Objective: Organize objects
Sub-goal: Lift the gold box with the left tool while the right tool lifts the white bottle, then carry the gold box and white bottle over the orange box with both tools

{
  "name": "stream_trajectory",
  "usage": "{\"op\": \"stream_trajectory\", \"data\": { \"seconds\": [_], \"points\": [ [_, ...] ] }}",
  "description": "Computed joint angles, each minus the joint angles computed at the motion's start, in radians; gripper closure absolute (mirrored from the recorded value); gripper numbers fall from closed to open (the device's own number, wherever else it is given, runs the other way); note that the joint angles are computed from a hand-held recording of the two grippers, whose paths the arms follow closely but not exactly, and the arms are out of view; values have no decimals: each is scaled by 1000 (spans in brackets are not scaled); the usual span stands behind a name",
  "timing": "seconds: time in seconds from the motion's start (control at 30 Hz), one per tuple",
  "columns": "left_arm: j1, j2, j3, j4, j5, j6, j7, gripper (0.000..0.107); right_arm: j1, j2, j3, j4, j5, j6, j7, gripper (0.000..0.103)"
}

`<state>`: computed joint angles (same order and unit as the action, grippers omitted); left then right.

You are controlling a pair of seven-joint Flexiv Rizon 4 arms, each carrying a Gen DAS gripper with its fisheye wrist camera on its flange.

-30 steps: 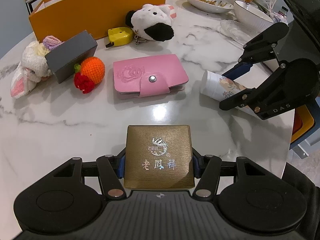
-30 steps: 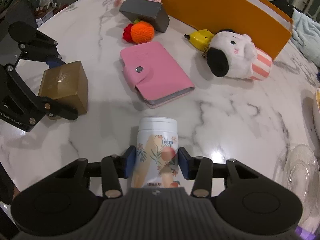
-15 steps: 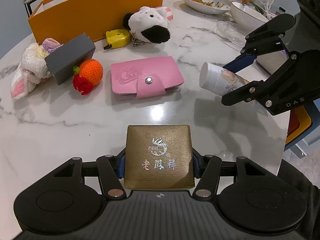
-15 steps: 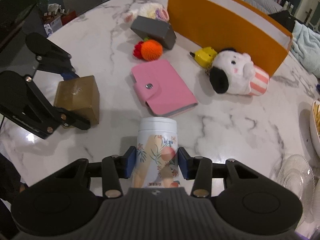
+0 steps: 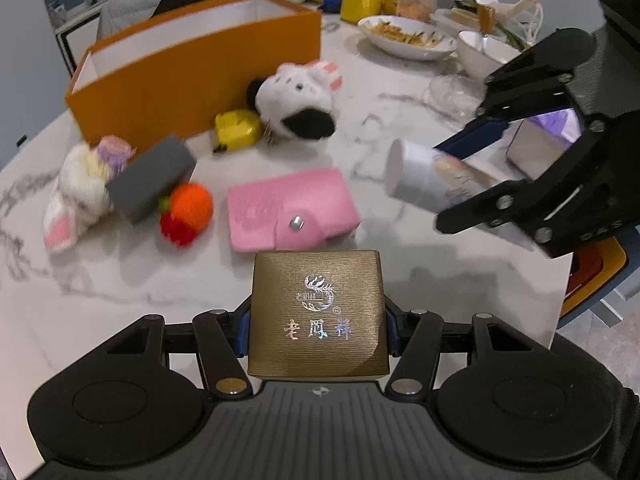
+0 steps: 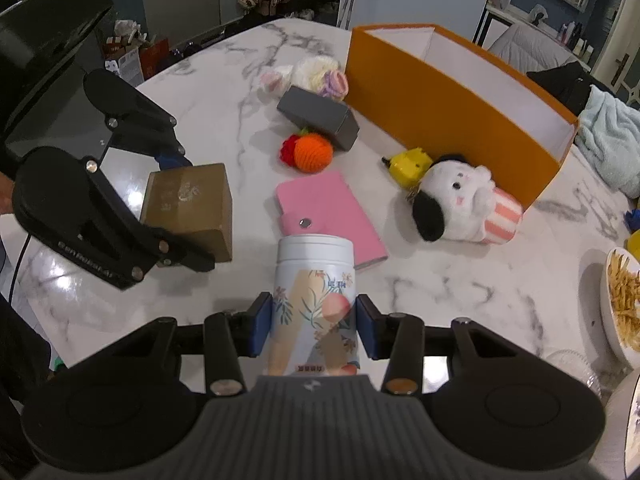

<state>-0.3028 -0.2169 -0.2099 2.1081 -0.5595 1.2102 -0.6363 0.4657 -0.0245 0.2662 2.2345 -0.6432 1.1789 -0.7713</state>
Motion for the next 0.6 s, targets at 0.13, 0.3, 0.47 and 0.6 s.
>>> {"op": "stream_trajectory", "data": {
  "seconds": [0.13, 0.3, 0.47, 0.6],
  "points": [
    [-7, 5, -12, -28, -8, -3, 17, 39, -16, 6, -16, -3, -38, 21, 21, 56],
    [-14, -12, -16, -83, -12, -8, 21, 39, -44, 13, -32, -16, -78, 37, 30, 56],
    [-11, -49, -23, -138, -7, -17, 13, 39, -69, 10, -43, -33, -100, 50, 21, 56],
    [-6, -83, -30, -191, 7, -25, 4, 39, -85, -1, -55, -54, -120, 56, 17, 56]
  ]
}}
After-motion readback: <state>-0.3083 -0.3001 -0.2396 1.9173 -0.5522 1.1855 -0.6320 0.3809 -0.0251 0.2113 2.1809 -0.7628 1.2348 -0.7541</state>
